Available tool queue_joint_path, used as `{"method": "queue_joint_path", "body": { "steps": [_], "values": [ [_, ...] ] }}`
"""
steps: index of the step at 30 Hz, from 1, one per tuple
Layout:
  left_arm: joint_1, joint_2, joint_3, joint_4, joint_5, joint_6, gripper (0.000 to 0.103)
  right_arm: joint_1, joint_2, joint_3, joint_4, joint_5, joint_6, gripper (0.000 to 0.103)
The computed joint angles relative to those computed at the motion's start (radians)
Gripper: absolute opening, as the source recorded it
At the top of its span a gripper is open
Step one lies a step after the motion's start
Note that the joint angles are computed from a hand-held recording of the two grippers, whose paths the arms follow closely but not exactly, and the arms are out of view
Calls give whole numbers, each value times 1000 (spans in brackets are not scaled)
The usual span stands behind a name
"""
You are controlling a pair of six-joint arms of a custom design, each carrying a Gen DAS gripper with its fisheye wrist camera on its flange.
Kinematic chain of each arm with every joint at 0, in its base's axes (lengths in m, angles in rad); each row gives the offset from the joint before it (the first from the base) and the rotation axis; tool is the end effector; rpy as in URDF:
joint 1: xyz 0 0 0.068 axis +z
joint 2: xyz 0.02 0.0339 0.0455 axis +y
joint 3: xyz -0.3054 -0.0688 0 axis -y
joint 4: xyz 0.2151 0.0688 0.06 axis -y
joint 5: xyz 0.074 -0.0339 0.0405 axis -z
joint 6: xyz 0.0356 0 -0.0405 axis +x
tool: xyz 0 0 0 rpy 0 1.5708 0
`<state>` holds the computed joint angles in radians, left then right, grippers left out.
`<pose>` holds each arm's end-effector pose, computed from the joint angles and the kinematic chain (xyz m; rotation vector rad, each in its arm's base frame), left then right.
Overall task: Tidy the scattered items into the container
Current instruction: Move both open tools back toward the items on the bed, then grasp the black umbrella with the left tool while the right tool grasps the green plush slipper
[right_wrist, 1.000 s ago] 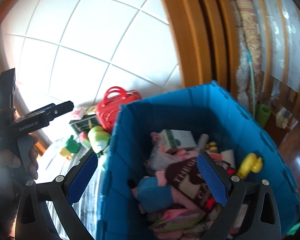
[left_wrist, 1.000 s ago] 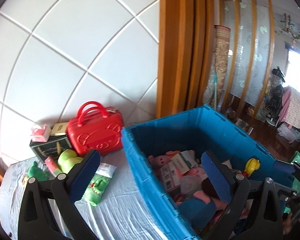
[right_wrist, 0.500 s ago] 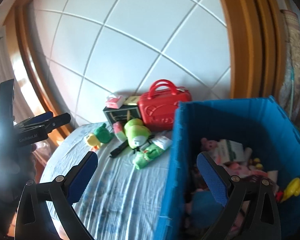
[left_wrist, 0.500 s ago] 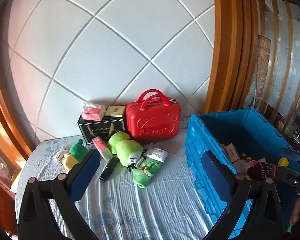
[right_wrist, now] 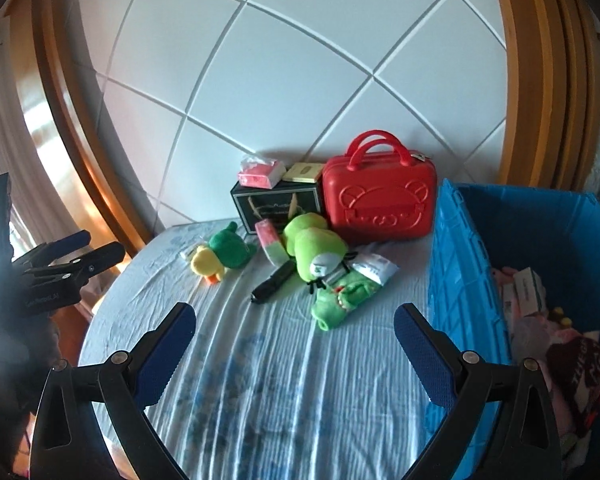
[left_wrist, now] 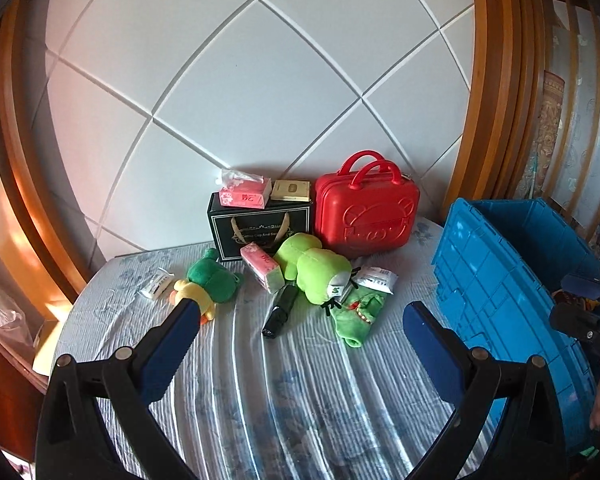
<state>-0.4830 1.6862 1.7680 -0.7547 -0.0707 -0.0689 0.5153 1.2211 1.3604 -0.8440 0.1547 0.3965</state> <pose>0.3114 -0.1605 0.4260 0.4251 2.2103 -0.2188 0.1795 0.0954 0.4190 -0.0539 2.2833 0.3057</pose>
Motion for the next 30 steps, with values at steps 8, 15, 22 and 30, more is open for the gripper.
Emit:
{"method": "queue_joint_path", "body": {
  "steps": [8,15,22,30],
  "values": [
    [128,22,-138,116,114,78,103,68,121,-77,90,67,76,101],
    [174,103,-199,219,141,125,103,30,249,-129,198,65,60,101],
    [158,286,-212,390,106,179,103,-61,441,-221,410,38,-2,101],
    [150,625,-11,486,113,244,98,-159,752,-186,639,35,-34,101]
  ]
}}
